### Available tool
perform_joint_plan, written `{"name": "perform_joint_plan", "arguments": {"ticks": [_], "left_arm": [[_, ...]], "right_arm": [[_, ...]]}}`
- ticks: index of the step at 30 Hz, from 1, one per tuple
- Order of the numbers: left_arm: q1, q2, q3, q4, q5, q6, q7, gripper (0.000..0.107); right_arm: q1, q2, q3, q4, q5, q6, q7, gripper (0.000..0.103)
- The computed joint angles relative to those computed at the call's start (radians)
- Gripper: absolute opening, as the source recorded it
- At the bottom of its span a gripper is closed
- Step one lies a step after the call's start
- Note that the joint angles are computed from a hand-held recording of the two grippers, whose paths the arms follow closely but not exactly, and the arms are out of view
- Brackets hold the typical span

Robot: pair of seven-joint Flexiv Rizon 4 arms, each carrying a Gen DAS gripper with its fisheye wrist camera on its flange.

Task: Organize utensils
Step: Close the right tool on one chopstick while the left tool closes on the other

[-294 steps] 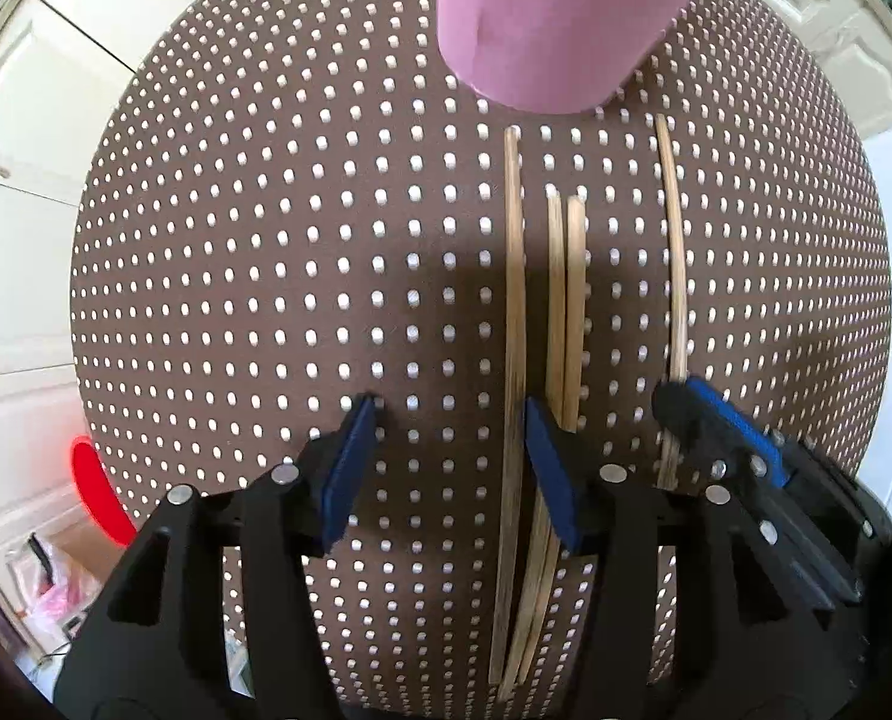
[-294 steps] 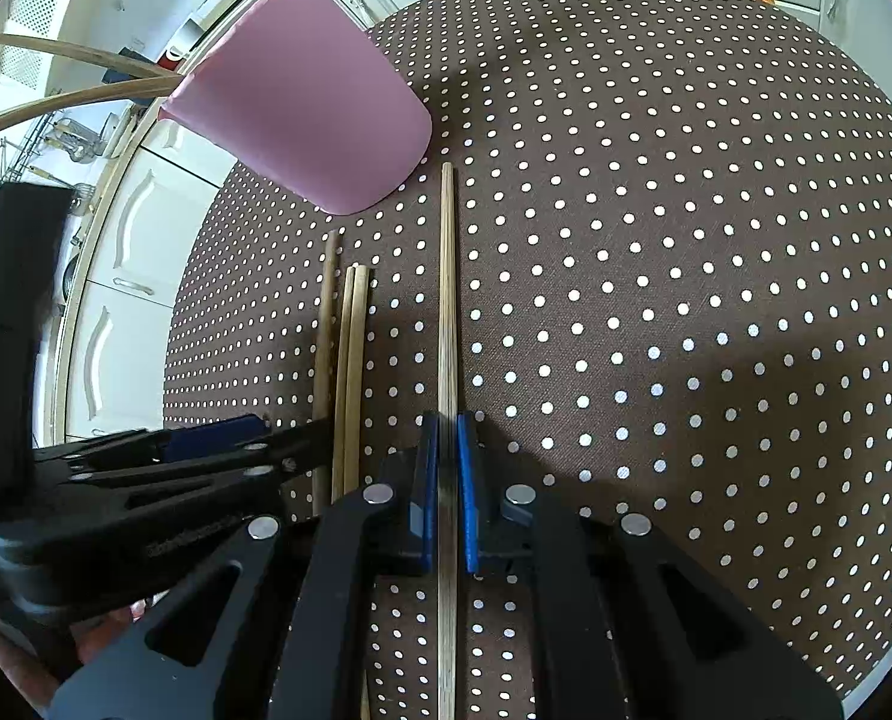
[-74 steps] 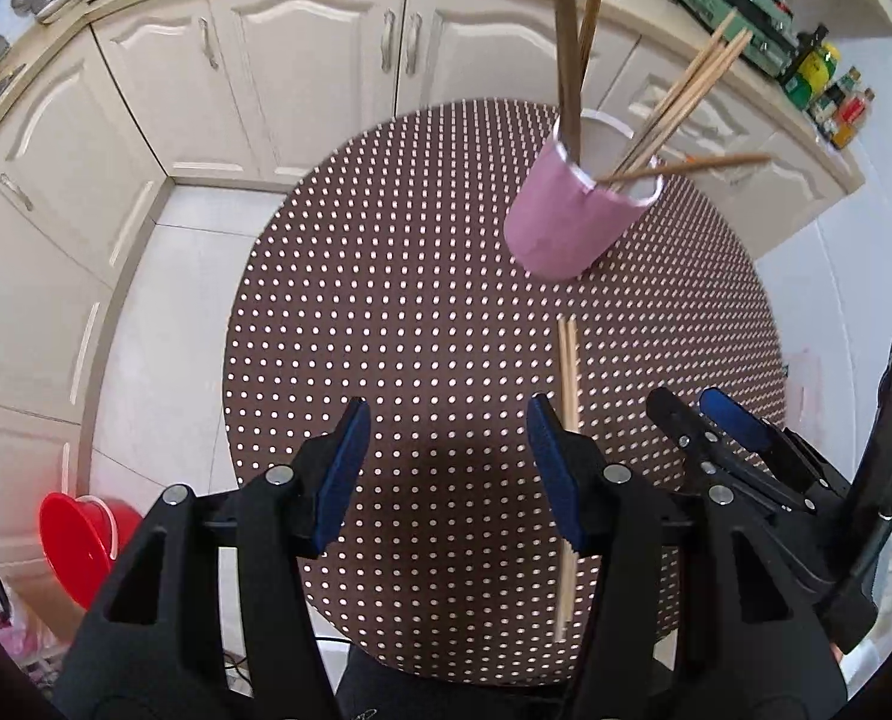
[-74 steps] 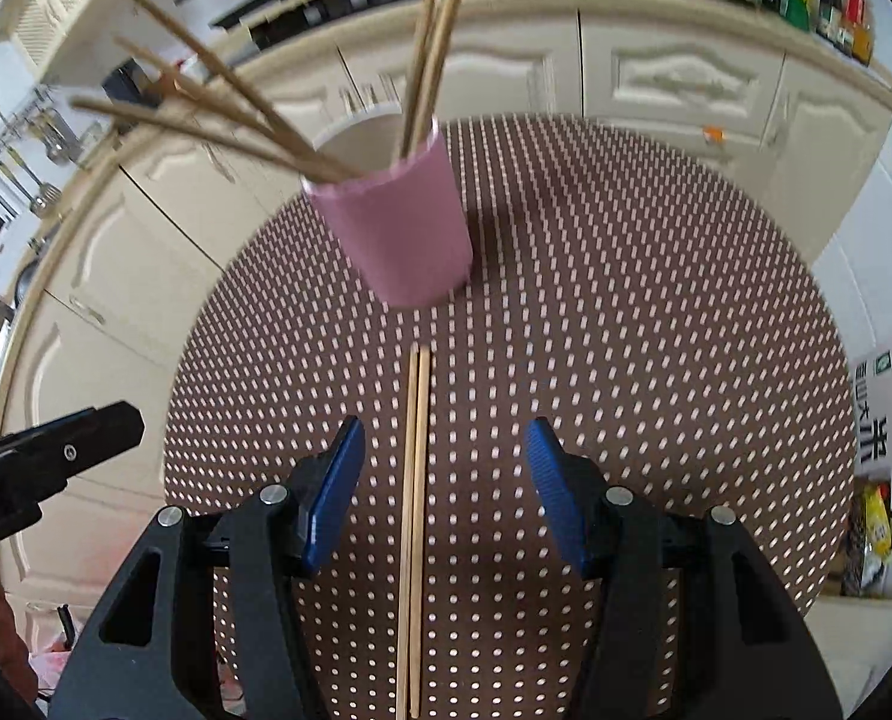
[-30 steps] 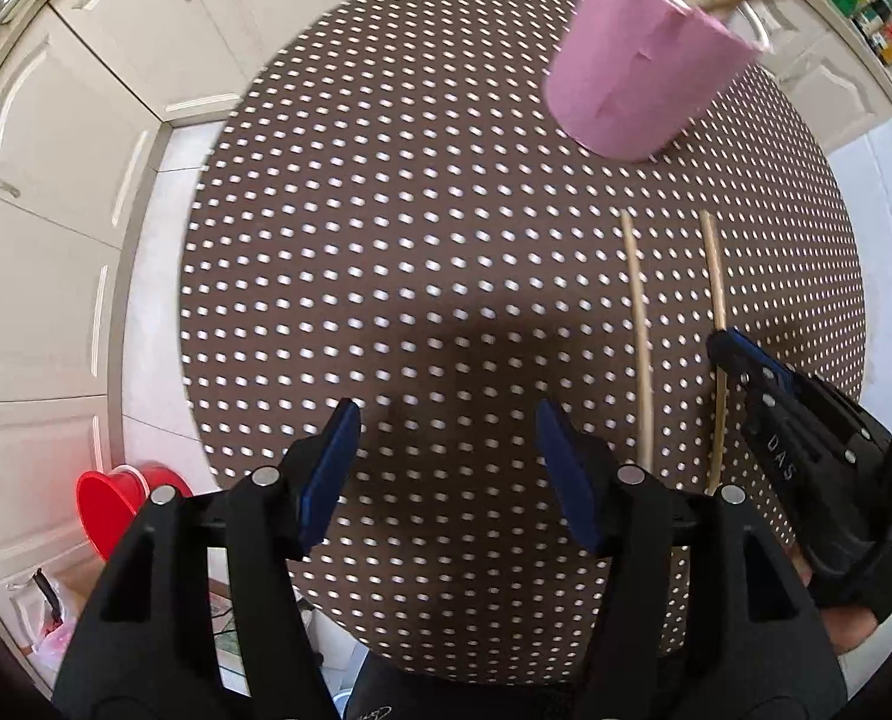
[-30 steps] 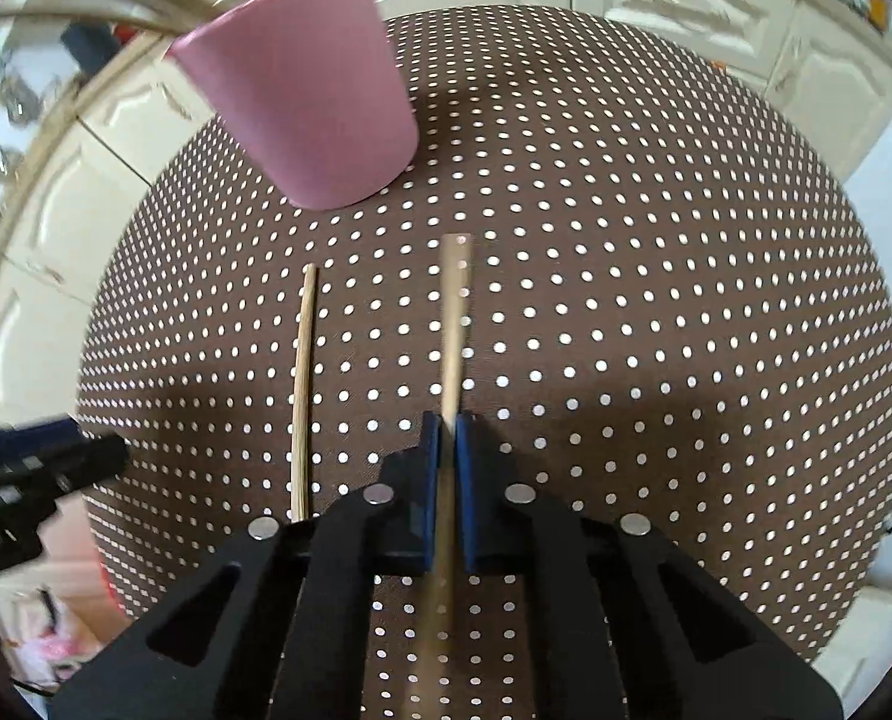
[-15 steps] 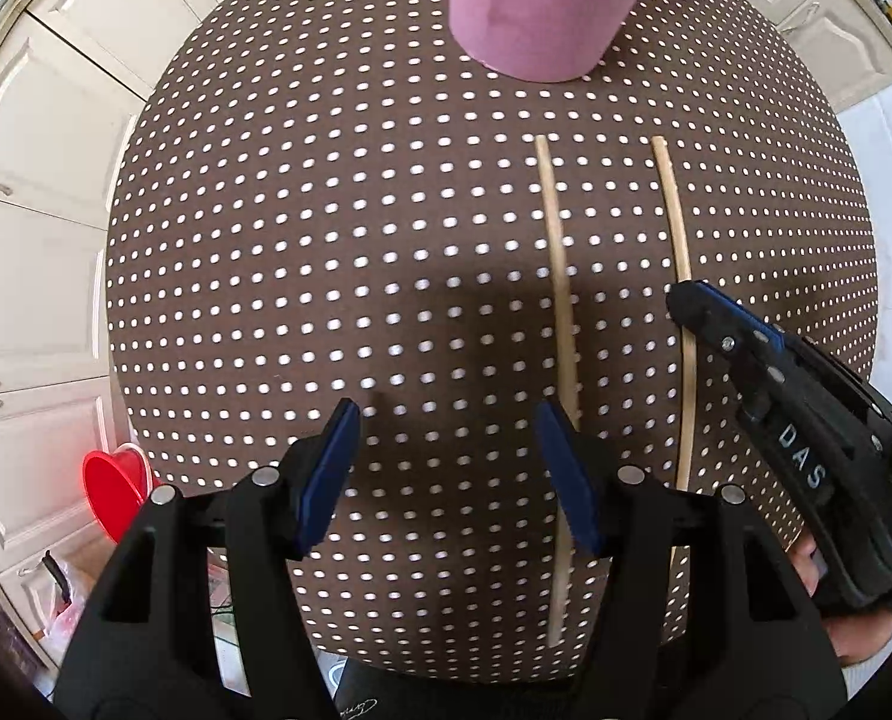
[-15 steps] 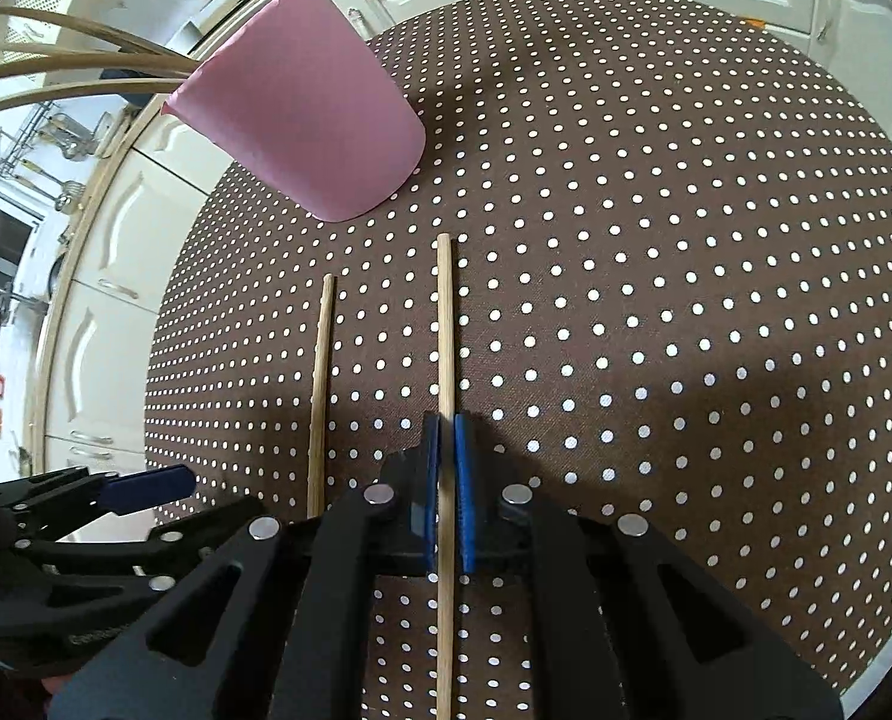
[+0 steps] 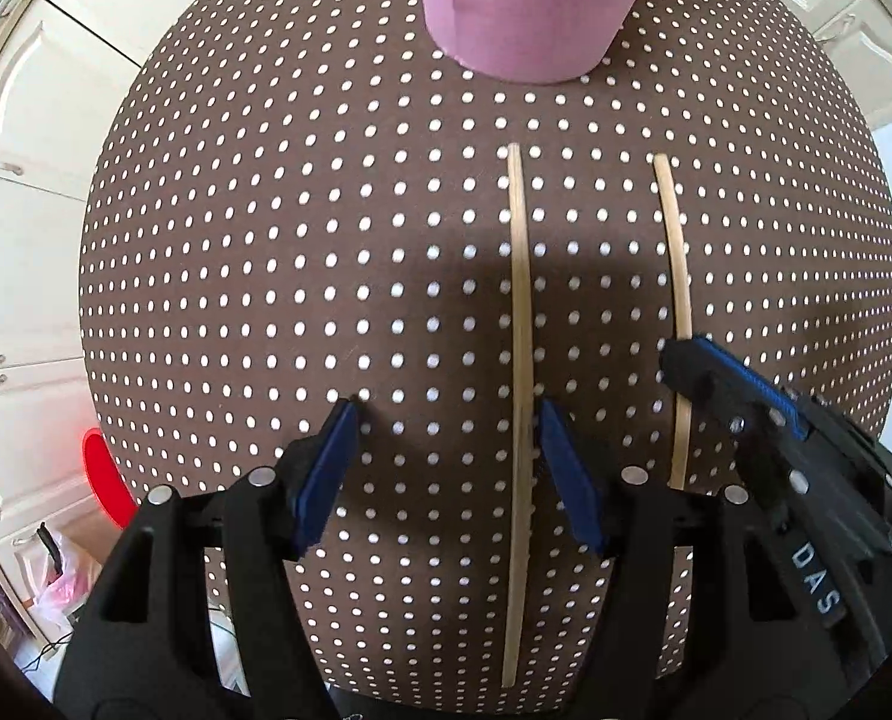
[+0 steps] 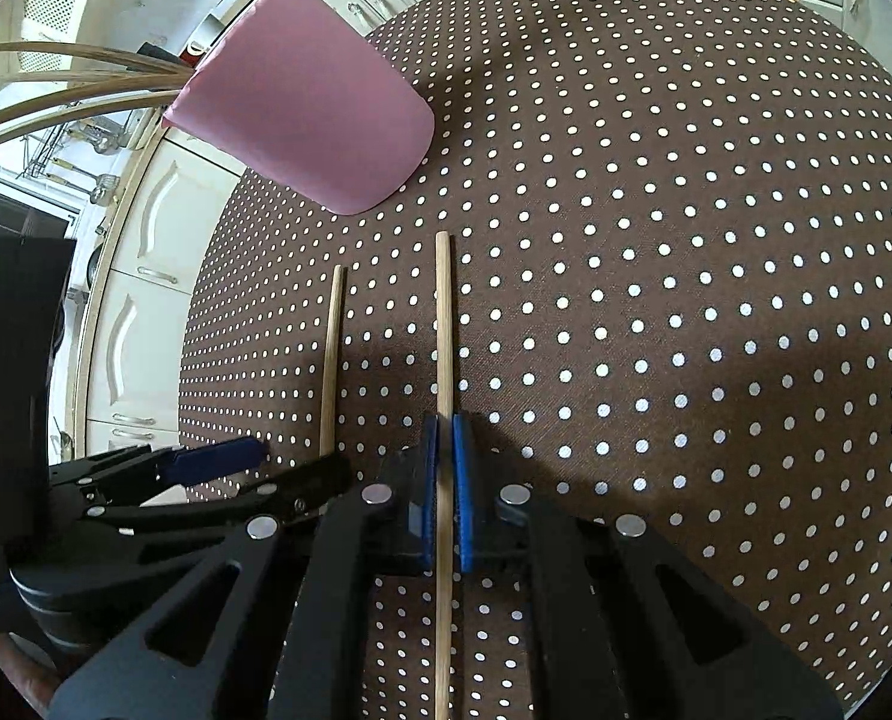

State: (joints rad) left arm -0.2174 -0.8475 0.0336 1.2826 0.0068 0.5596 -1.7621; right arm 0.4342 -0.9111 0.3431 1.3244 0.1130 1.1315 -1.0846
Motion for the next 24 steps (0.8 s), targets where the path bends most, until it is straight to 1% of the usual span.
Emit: {"name": "perform_joint_plan", "arguments": {"ticks": [3,4,6,7,8,10,11,13,15,18,21,22,24], "left_arm": [[0.004,-0.03,0.0,-0.05,-0.006,-0.016,-0.007,0.062],[0.005,-0.054,-0.002,-0.09,-0.01,-0.024,-0.007,0.06],[0.031,-0.079,-0.019,-0.109,-0.038,-0.003,0.014,0.058],[0.041,-0.073,-0.021,-0.091,-0.052,0.015,0.009,0.051],[0.046,-0.071,-0.016,-0.087,-0.059,0.023,0.0,0.037],[0.05,-0.074,-0.011,-0.088,-0.062,0.036,-0.007,0.022],[0.06,-0.077,-0.017,-0.087,-0.07,0.046,0.003,0.016],[0.073,-0.076,-0.02,-0.081,-0.082,0.056,0.013,0.01],[0.085,-0.079,-0.029,-0.074,-0.106,0.071,0.014,0.007],[0.075,-0.076,-0.011,-0.071,-0.095,0.085,-0.005,0.006],[0.076,-0.055,-0.017,-0.039,-0.099,0.108,-0.002,0.006],[0.074,-0.054,-0.015,-0.039,-0.097,0.114,-0.004,0.006],[0.086,-0.025,-0.019,0.003,-0.103,0.135,0.008,0.006]], "right_arm": [[-0.018,-0.011,0.014,-0.024,0.017,-0.021,-0.001,0.003],[-0.021,-0.01,0.015,-0.025,0.02,-0.025,-0.005,0.003],[-0.017,-0.007,0.005,-0.027,0.015,-0.037,-0.008,0.003],[-0.014,-0.005,-0.002,-0.029,0.01,-0.047,-0.008,0.003],[-0.009,-0.002,-0.007,-0.028,0.008,-0.05,-0.004,0.003],[-0.008,0.0,-0.011,-0.028,0.012,-0.052,0.002,0.003],[-0.008,0.002,-0.011,-0.025,0.015,-0.049,0.004,0.003],[-0.002,0.006,-0.016,-0.022,0.016,-0.049,0.02,0.003],[0.015,0.007,-0.031,-0.03,0.009,-0.06,0.051,0.003],[0.039,0.007,-0.052,-0.042,-0.012,-0.075,0.094,0.004],[0.065,-0.001,-0.07,-0.071,-0.038,-0.097,0.133,0.004],[0.071,0.001,-0.077,-0.067,-0.042,-0.089,0.148,0.004],[0.079,0.001,-0.078,-0.071,-0.047,-0.066,0.165,0.004]]}}
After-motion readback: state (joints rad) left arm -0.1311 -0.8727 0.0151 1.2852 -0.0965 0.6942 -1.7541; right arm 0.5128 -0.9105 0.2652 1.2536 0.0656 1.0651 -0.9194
